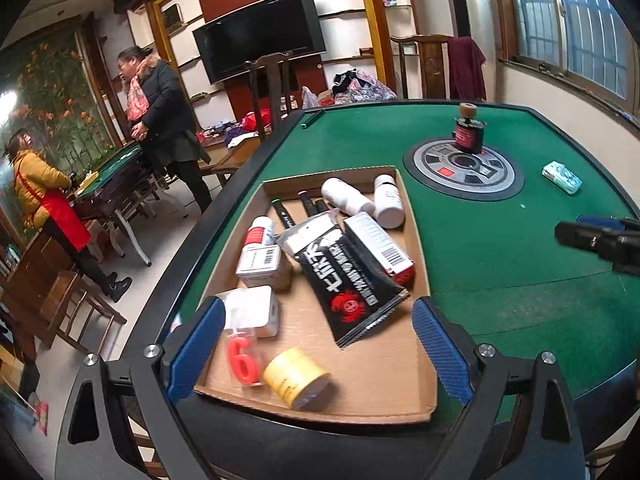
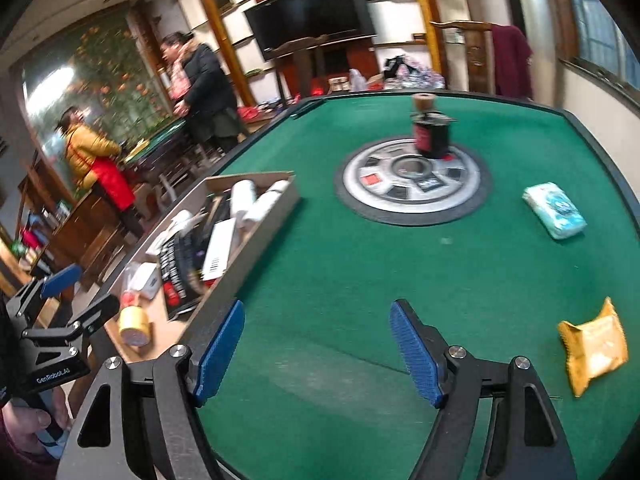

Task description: Organize objects

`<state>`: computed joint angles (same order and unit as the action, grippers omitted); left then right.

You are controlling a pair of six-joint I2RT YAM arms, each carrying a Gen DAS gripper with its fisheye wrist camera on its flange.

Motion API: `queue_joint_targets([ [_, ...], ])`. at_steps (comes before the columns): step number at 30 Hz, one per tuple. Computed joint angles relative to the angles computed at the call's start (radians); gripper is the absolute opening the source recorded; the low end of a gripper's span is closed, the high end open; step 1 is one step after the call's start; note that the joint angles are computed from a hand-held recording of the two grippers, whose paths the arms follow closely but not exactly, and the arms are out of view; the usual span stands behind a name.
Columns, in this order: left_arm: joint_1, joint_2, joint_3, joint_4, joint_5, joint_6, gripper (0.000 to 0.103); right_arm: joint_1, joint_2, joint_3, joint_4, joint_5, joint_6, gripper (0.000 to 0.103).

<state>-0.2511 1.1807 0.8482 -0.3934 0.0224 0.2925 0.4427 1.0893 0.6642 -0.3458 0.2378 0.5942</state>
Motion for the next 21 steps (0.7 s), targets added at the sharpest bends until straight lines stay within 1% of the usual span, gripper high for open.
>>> queue_joint_targets([
  [4, -0.042, 0.016, 0.009, -0.006, -0.025, -0.004, 0.094, -0.098, -0.083, -0.049, -0.023, -0.04, -0.018, 0.081],
  [7, -0.064, 0.034, 0.025, -0.027, -0.013, -0.01, 0.094, -0.196, -0.151, -0.081, -0.045, -0.079, -0.05, 0.081],
  [10, -0.072, 0.048, 0.039, -0.046, 0.028, -0.019, 0.094, -0.351, -0.219, -0.092, -0.089, -0.13, -0.112, 0.081],
  [13, -0.092, 0.061, 0.038, -0.041, 0.037, -0.029, 0.094, -0.576, -0.245, -0.076, -0.123, -0.195, -0.203, 0.083],
  [15, -0.106, 0.07, 0.034, -0.039, 0.046, -0.032, 0.094, -0.75, -0.204, -0.047, -0.122, -0.265, -0.26, 0.084],
  [18, -0.128, 0.085, 0.034, -0.04, 0.052, -0.036, 0.094, -0.901, -0.089, 0.011, -0.102, -0.345, -0.296, 0.084],
  [19, -0.133, 0.088, 0.032, -0.039, 0.053, -0.035, 0.094, -0.93, -0.02, 0.046, -0.09, -0.355, -0.316, 0.084],
  [21, -0.141, 0.094, 0.032, -0.036, 0.051, -0.036, 0.094, -0.924, 0.075, 0.098, -0.074, -0.32, -0.337, 0.084],
])
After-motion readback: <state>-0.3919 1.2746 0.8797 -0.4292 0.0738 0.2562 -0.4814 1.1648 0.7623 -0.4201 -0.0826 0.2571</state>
